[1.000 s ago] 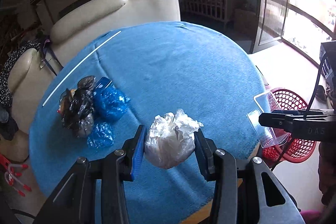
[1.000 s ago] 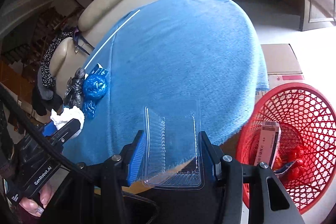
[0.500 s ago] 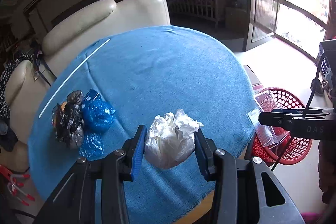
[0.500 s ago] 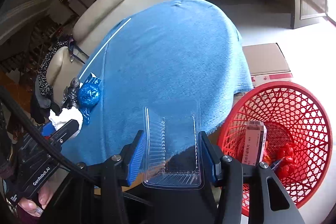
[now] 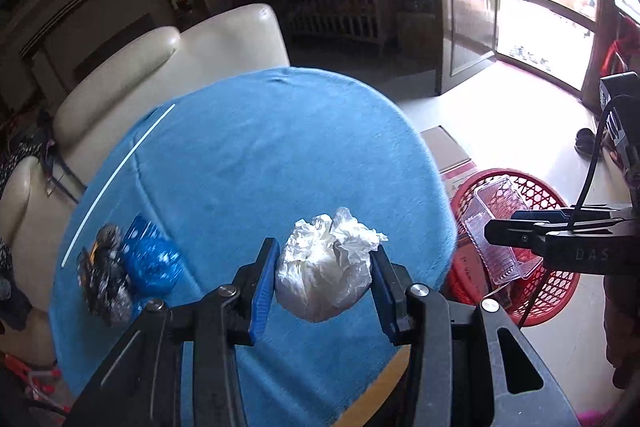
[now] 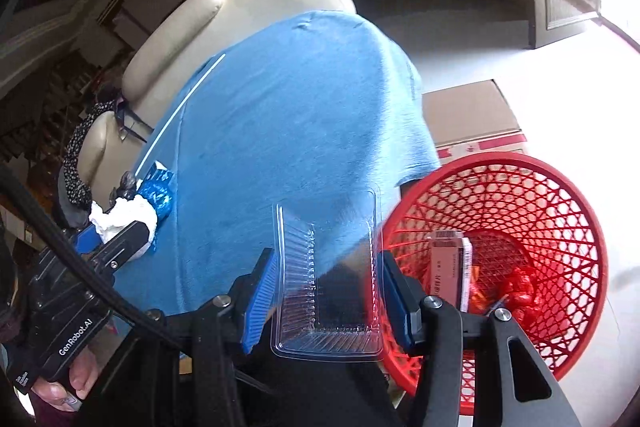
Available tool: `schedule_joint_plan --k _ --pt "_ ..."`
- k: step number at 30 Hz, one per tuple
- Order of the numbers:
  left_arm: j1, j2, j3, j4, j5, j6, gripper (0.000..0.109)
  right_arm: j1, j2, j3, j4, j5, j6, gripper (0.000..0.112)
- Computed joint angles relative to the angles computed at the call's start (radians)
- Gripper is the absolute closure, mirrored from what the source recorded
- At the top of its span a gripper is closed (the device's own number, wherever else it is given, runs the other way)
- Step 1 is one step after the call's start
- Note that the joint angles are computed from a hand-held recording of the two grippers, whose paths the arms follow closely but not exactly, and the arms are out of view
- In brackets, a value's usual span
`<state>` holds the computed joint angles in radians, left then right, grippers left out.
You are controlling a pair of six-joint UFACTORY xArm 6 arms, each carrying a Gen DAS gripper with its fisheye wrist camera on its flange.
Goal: Collect trash
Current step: 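Open the right gripper over the red basket to drop the tray while the left drops the tissue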
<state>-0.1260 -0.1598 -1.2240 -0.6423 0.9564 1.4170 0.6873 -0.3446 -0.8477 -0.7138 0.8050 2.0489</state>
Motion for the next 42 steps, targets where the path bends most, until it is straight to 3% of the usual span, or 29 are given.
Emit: schedule_joint_plan --k 16,23,34,42 --pt "-0.110 -0.092 0.092 -0.005 0.049 0.024 0.063 0.104 -0.235 0.174 -0.006 0.217 0.187 0.059" --pt "-0.140 -0.102 0.115 0.019 0.113 -0.009 0.063 0.153 -0.330 0.240 0.013 0.305 0.257 0.059" --pt "-0.176 -0.128 0.166 0.051 0.204 0.012 0.062 0.170 -0.423 0.345 0.044 0.296 0.340 0.057" --pt "-0.193 -0.141 0.188 0.060 0.213 0.024 0.048 0.181 -0.495 0.404 0.054 0.284 0.404 0.054"
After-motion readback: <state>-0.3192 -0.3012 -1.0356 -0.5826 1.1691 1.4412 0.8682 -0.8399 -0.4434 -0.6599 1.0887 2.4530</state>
